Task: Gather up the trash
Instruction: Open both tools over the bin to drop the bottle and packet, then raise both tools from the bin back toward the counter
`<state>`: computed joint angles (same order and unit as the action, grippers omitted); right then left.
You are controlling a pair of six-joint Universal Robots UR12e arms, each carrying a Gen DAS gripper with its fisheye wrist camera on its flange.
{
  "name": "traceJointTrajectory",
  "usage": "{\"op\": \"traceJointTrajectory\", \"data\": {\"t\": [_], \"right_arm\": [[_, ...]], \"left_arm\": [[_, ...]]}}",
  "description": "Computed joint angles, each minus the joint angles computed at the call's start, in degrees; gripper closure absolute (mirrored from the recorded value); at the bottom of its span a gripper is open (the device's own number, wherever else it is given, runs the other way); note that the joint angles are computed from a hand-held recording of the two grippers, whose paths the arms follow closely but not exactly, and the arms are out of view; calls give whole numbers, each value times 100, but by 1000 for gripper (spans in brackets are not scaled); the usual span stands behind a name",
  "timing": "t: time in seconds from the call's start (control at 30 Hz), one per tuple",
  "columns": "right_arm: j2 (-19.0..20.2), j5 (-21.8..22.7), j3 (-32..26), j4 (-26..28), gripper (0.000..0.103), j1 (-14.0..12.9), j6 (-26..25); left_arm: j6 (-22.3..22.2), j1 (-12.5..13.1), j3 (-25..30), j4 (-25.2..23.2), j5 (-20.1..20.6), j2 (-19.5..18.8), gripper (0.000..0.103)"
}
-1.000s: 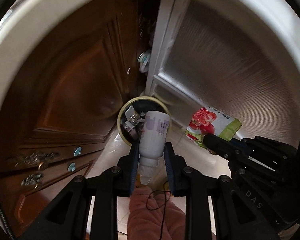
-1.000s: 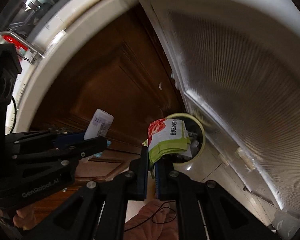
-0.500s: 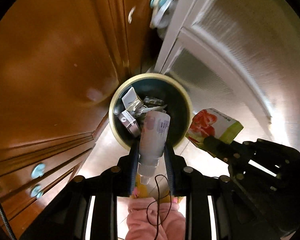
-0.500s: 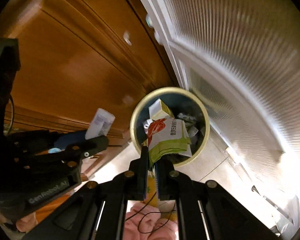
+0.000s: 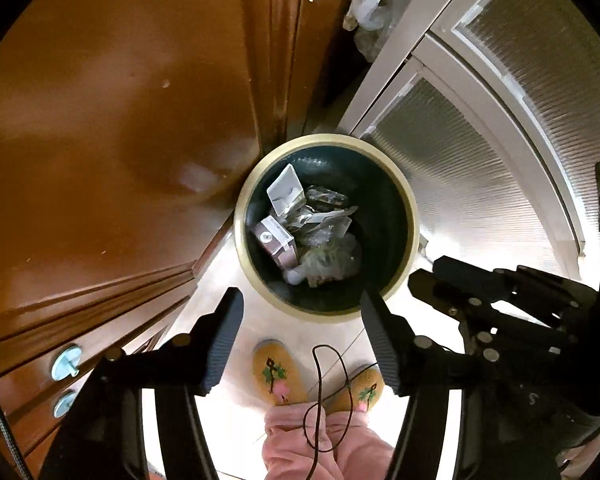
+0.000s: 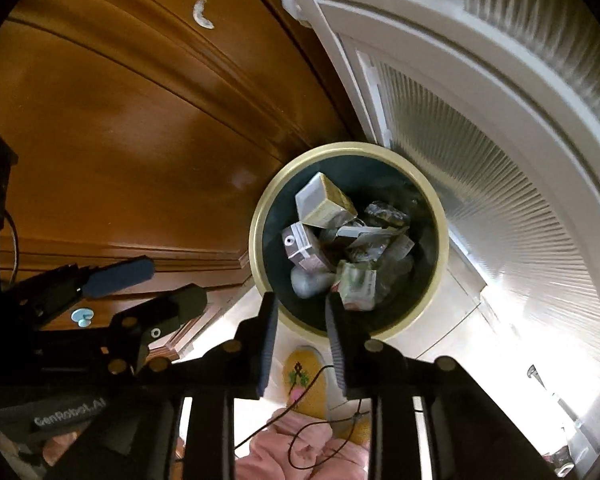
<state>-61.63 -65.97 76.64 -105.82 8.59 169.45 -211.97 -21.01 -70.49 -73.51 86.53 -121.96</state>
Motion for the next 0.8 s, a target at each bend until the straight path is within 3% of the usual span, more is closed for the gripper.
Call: {"op": "traceJointTrajectory", "data": {"t": [0.4,0.8], "right_arm": [[-456,-90,-82,416,78,-25,8],[-1024,31,-563,888,78,-169,-31]], "left_arm": [[-84,-62,263,-350,58,328,44],[-51,-348,1422,-1012,451,545,43]]}}
